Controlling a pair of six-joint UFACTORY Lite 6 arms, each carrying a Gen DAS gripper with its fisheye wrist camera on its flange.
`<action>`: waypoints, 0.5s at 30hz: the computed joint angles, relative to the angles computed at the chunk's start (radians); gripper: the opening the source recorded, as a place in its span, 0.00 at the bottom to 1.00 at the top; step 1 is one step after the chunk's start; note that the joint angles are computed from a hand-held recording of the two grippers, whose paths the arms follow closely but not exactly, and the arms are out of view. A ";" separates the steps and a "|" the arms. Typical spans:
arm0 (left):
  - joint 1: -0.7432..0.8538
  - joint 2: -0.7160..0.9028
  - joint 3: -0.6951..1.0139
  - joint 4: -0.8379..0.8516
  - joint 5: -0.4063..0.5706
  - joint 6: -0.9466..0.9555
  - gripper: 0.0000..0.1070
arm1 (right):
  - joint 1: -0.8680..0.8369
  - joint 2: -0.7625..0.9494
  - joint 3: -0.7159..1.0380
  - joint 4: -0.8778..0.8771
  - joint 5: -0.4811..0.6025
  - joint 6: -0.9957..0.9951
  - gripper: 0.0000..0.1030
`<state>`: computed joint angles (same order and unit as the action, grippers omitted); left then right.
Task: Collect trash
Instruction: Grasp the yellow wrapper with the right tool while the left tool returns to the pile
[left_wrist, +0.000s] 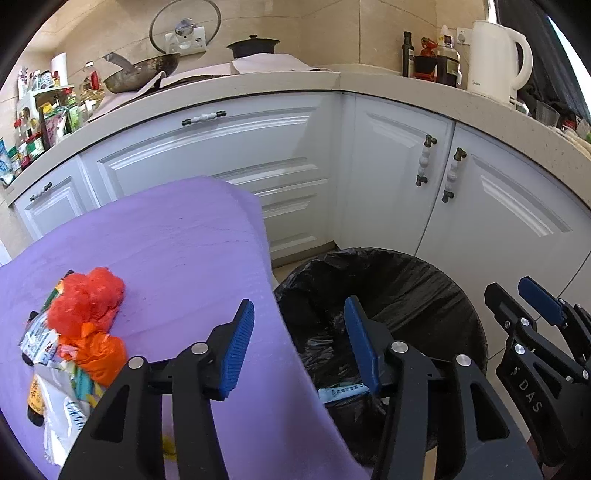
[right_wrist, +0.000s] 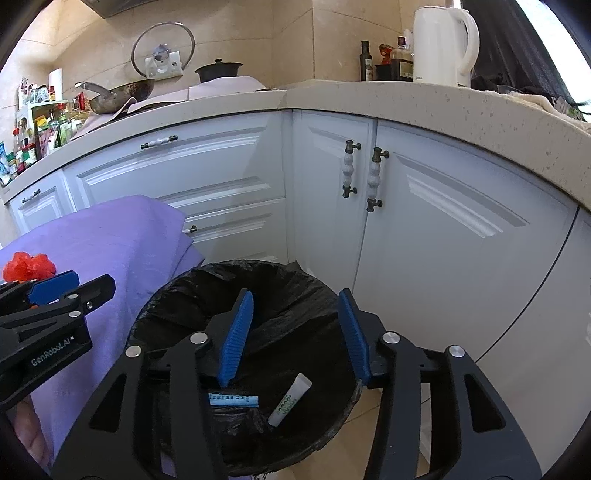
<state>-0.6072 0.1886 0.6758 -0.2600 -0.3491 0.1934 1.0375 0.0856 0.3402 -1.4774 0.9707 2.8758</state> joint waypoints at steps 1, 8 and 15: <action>0.008 -0.018 -0.013 0.005 0.001 -0.002 0.47 | 0.012 -0.001 0.009 0.013 0.005 -0.009 0.47; 0.119 -0.217 -0.160 0.096 0.021 -0.028 0.47 | 0.086 0.028 0.108 0.080 0.023 -0.081 0.47; 0.361 -0.415 -0.292 0.411 0.071 -0.220 0.49 | 0.153 0.133 0.287 0.083 0.023 -0.157 0.47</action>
